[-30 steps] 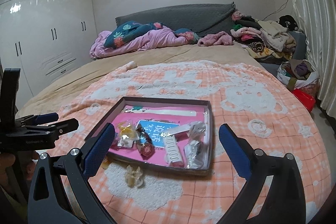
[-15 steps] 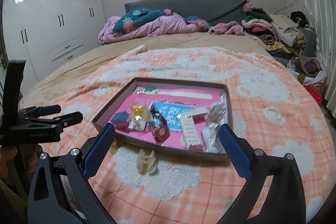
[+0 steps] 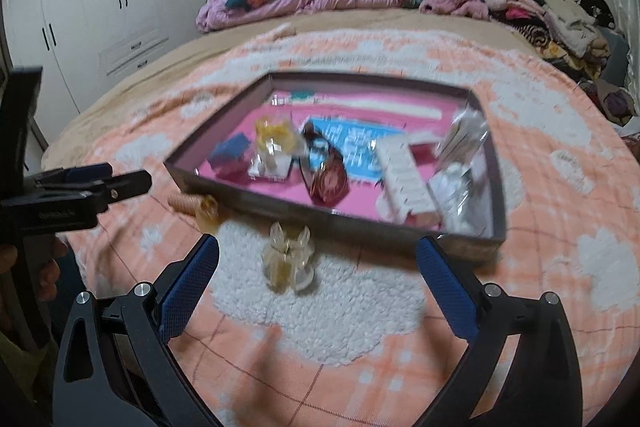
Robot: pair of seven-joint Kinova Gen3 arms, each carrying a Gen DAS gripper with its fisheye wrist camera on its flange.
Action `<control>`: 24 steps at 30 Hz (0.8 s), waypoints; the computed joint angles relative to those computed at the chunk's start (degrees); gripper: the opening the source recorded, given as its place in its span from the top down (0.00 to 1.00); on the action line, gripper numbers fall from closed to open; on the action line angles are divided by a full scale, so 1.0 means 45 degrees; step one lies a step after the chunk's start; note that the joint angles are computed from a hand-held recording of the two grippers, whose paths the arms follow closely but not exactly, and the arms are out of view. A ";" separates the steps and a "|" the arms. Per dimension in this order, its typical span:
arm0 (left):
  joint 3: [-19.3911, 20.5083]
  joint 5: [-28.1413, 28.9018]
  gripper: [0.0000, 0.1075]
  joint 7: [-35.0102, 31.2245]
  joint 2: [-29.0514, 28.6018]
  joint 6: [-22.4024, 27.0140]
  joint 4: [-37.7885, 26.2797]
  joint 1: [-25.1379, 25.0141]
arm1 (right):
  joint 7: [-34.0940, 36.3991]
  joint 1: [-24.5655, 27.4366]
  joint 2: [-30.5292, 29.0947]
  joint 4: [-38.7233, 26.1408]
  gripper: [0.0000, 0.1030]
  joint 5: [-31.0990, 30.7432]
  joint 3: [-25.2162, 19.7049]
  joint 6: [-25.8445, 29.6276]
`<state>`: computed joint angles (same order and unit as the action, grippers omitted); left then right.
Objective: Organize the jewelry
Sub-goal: 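Move both tools back toward the coil hair tie and claw clip, then grasp the beige coil hair tie with the left tool while the right tool grasps the claw clip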
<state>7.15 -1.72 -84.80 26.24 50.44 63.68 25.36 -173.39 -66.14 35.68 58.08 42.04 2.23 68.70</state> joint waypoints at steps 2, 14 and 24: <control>0.0167 0.0273 0.13 -0.0227 0.0200 0.0245 -0.0149 -0.0190 | 0.0263 0.0275 0.0191 -0.0022 0.13 -0.0271 -0.0156 -0.0223; 0.0476 0.1355 0.13 -0.1007 0.1234 0.1213 -0.1100 -0.0411 | 0.0811 0.0919 0.0271 0.0720 0.61 -0.1211 -0.0074 -0.2311; -0.0058 0.0760 0.35 -0.0518 0.1998 0.1318 -0.1951 0.0525 | -0.0220 0.0518 -0.0492 0.1615 0.62 -0.0625 0.0093 -0.2493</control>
<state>6.89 1.70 -87.13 35.23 56.37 54.90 27.72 -174.37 -63.81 33.46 65.35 39.23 2.65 57.48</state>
